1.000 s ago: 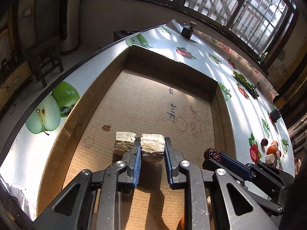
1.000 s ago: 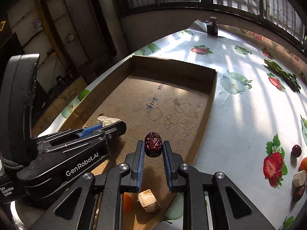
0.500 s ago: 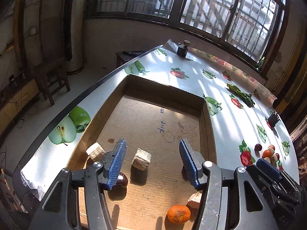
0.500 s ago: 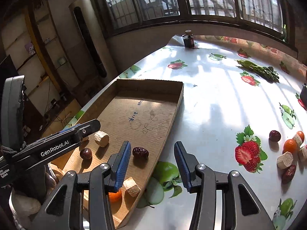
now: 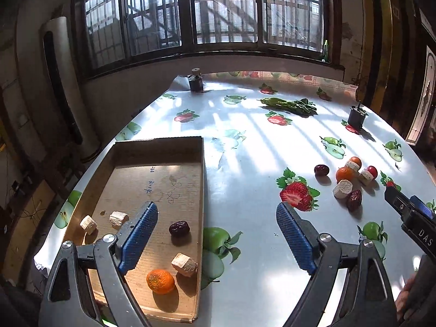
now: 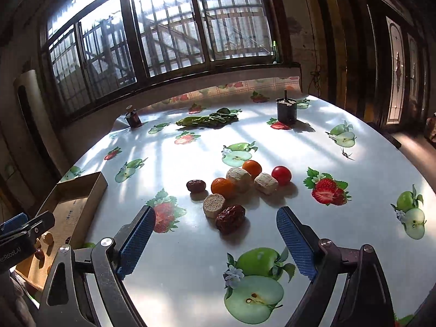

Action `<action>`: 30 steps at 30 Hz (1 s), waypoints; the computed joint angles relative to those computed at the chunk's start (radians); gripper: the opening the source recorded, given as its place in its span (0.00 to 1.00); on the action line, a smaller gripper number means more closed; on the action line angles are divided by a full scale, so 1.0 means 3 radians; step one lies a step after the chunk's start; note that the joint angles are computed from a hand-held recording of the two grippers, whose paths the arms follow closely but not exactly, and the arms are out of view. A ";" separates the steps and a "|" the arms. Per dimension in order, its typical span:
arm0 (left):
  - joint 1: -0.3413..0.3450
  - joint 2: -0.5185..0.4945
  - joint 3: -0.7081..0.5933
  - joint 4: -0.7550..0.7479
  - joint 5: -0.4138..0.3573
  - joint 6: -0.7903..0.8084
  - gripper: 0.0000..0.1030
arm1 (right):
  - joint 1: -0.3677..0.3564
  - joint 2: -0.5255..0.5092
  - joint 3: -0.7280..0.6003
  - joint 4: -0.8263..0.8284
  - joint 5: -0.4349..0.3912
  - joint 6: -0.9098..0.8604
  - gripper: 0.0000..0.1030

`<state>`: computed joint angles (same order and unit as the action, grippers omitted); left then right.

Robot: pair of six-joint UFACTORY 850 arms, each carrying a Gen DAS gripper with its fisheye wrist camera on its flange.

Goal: Organize fruits
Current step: 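Return both tools from the tray to the food cluster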

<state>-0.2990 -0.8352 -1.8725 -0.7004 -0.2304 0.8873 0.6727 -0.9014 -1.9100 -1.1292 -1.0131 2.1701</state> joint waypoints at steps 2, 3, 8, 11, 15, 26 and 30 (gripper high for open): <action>-0.0031 0.0024 0.0037 0.0014 0.0022 0.0028 0.86 | -0.0057 0.0183 0.0294 0.0077 0.0187 0.0212 0.91; -0.0046 0.0034 0.0053 0.0047 0.0039 0.0011 0.86 | -0.0079 0.0256 0.0416 0.0102 0.0259 0.0296 0.91; -0.0101 -0.0021 -0.0016 0.0379 -0.0018 -0.0286 0.86 | -0.0132 0.0525 0.0868 0.0144 0.0448 0.0556 0.91; -0.0099 -0.0122 -0.0169 0.0499 -0.0183 -0.0467 0.86 | -0.0171 0.0702 0.1119 0.0080 0.0500 0.0637 0.91; -0.0096 -0.0287 -0.0413 0.0567 -0.0430 -0.0669 0.86 | -0.0235 0.0922 0.1397 0.0082 0.0346 0.0502 0.91; -0.0230 -0.0611 -0.0894 0.0559 -0.1000 -0.0623 0.86 | -0.0598 0.0880 0.1413 0.0239 0.1498 0.0175 0.75; -0.0224 -0.0756 -0.1129 0.0772 -0.1093 -0.0899 0.86 | -0.0599 0.0502 0.0937 0.0423 0.1828 -0.0340 0.62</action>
